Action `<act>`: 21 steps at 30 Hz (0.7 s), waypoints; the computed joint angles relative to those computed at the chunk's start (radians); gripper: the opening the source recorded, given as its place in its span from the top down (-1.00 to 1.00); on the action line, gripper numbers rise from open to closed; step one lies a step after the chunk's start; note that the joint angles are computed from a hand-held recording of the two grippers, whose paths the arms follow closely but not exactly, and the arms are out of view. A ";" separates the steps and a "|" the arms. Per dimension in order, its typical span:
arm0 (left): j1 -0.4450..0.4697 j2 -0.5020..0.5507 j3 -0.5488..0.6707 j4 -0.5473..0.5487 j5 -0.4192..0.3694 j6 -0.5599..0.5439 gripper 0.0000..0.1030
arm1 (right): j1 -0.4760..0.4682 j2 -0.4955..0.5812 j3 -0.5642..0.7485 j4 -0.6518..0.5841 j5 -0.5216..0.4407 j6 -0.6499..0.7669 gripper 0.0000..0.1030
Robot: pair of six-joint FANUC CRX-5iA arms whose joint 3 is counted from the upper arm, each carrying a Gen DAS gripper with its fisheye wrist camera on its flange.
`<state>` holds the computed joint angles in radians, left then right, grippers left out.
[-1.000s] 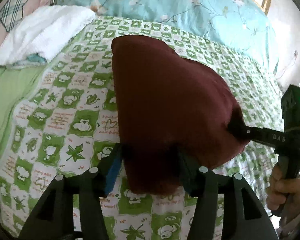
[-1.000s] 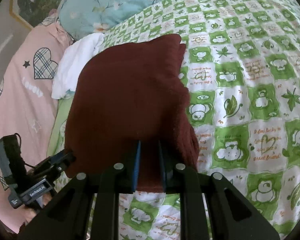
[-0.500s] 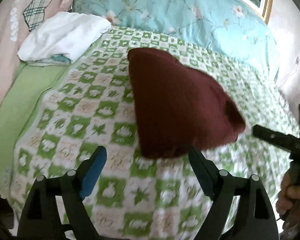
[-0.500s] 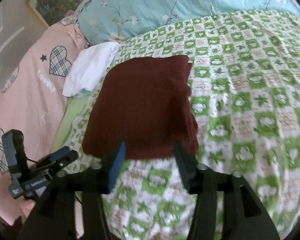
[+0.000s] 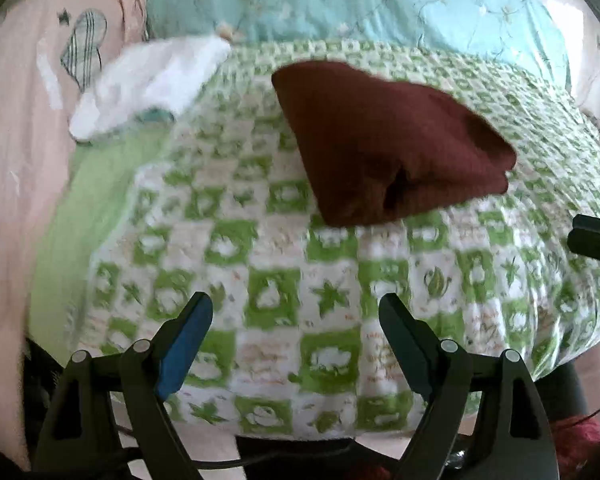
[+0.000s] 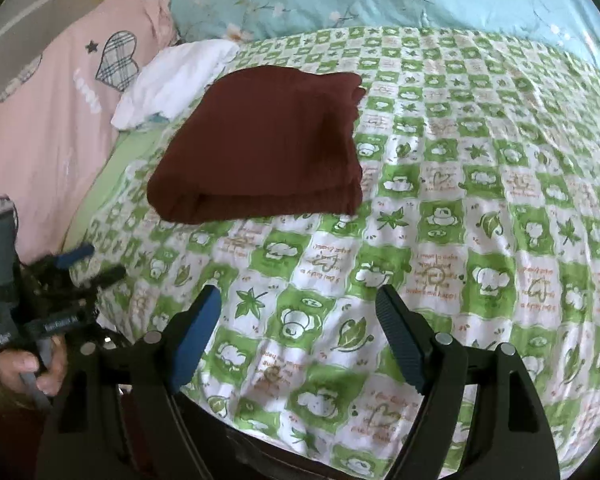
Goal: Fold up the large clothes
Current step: 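Open the left gripper and withdraw both grippers from the folded sweater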
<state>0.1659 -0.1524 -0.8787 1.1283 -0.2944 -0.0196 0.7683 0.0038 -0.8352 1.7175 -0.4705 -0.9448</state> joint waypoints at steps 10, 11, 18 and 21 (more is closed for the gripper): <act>0.081 -0.054 0.110 -0.086 -0.166 0.130 -1.00 | 0.134 -0.042 0.063 -0.277 -0.186 0.326 -1.00; 0.072 -0.039 0.119 -0.091 -0.150 0.142 -0.99 | 0.129 -0.033 0.069 -0.284 -0.181 0.335 -1.00; 0.035 0.048 0.166 -0.315 -0.036 0.333 -0.99 | 0.088 0.033 0.106 -0.301 -0.121 0.335 -1.00; 0.023 0.071 0.194 -0.465 0.000 0.450 -0.99 | 0.085 0.058 0.126 -0.324 -0.107 0.362 -1.00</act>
